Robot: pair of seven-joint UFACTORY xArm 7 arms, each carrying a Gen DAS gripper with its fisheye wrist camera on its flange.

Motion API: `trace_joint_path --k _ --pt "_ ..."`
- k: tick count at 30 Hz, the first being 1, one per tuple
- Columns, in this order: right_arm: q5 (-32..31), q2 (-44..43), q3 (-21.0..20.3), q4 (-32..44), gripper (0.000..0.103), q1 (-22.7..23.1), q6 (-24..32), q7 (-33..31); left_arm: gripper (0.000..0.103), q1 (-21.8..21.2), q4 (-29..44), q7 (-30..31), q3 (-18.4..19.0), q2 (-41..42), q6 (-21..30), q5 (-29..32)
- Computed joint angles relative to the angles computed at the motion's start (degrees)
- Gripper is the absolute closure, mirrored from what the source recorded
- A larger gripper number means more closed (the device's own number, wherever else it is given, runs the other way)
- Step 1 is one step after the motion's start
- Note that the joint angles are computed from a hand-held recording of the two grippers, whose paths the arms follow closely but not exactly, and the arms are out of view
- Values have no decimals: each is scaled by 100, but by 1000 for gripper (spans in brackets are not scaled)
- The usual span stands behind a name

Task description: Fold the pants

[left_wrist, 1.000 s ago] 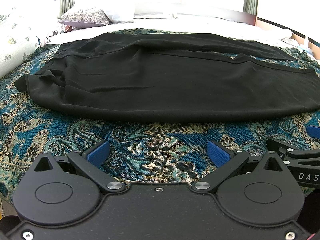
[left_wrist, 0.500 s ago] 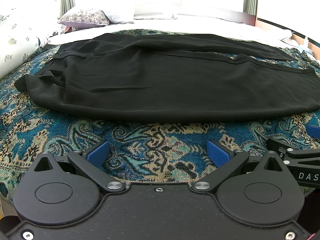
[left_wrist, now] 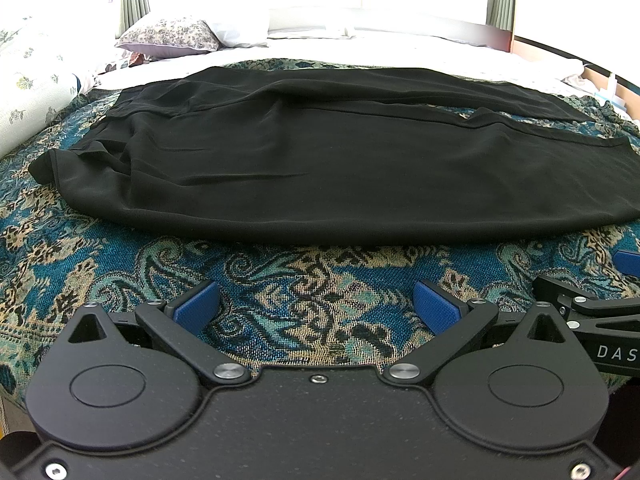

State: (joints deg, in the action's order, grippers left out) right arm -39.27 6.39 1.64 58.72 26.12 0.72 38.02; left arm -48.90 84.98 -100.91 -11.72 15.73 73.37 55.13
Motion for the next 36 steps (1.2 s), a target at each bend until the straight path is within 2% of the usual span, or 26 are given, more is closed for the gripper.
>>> trace_joint_path --k 22,25,27,29,31,36 --pt "89 -116 67 -147 0 -74 -10 -92 0 41 12 113 -2 -35 15 -102" --pt "999 -229 449 -216 0 -328 252 -938 0 97 197 303 14 31 97 -293" --pt "1694 -97 671 50 0 -431 562 -1555 0 91 353 398 31 91 155 -344" --pt "2525 31 913 440 0 -554 1114 -2330 0 108 538 570 51 152 218 -517" --pt "3049 94 974 730 0 -596 1564 -2869 3 228 656 988 75 78 123 -779" --pt "2972 268 680 1362 0 -540 1648 -2928 4 591 400 1158 181 -524 -311 -620"
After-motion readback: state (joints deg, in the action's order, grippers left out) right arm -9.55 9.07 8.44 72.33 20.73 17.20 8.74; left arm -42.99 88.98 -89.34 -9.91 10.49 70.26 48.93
